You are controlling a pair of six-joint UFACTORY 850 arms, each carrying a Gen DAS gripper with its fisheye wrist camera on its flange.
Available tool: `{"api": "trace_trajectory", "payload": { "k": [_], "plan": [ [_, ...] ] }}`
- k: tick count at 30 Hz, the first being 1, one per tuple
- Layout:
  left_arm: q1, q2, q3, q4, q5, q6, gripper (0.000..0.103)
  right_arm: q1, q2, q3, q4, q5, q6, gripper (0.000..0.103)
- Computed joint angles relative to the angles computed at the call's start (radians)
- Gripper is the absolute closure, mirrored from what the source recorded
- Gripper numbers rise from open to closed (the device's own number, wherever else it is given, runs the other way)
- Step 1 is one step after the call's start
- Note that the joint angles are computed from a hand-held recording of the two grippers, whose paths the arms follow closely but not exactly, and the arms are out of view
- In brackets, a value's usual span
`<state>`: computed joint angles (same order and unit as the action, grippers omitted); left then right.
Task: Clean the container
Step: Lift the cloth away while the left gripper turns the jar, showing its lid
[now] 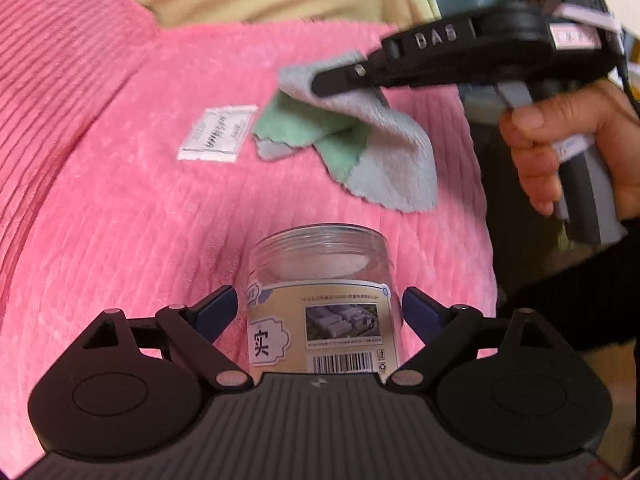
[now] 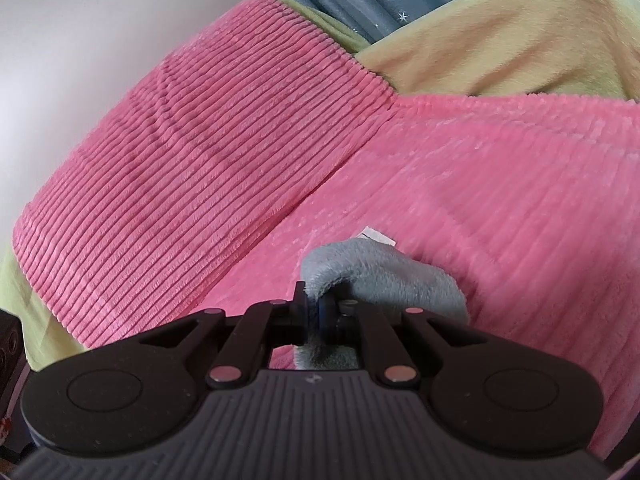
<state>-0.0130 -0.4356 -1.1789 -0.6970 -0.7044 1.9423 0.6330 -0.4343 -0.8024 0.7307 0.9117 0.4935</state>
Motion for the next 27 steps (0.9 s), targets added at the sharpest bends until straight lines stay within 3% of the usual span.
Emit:
{"api": "trace_trajectory", "payload": {
  "k": [8, 12, 15, 19, 27],
  "plan": [
    [-0.055, -0.02, -0.03, 0.148, 0.023, -0.145, 0.014, 0.003, 0.007, 0.002, 0.007, 0.002, -0.008, 0.1],
    [-0.052, -0.025, -0.032, 0.122, 0.027, -0.112, 0.015, 0.004, 0.01, 0.003, 0.01, 0.002, -0.011, 0.1],
    [-0.025, 0.005, 0.004, -0.084, 0.041, 0.095, 0.015, 0.005, 0.012, 0.004, 0.012, 0.003, -0.014, 0.1],
    [0.02, 0.008, 0.023, -0.361, -0.018, 0.284, 0.016, 0.006, 0.016, 0.005, 0.016, 0.004, -0.018, 0.1],
    [0.053, -0.053, 0.032, -0.558, -0.087, 0.375, 0.016, -0.01, 0.003, -0.001, -0.013, -0.012, -0.03, 0.1]
  ]
}}
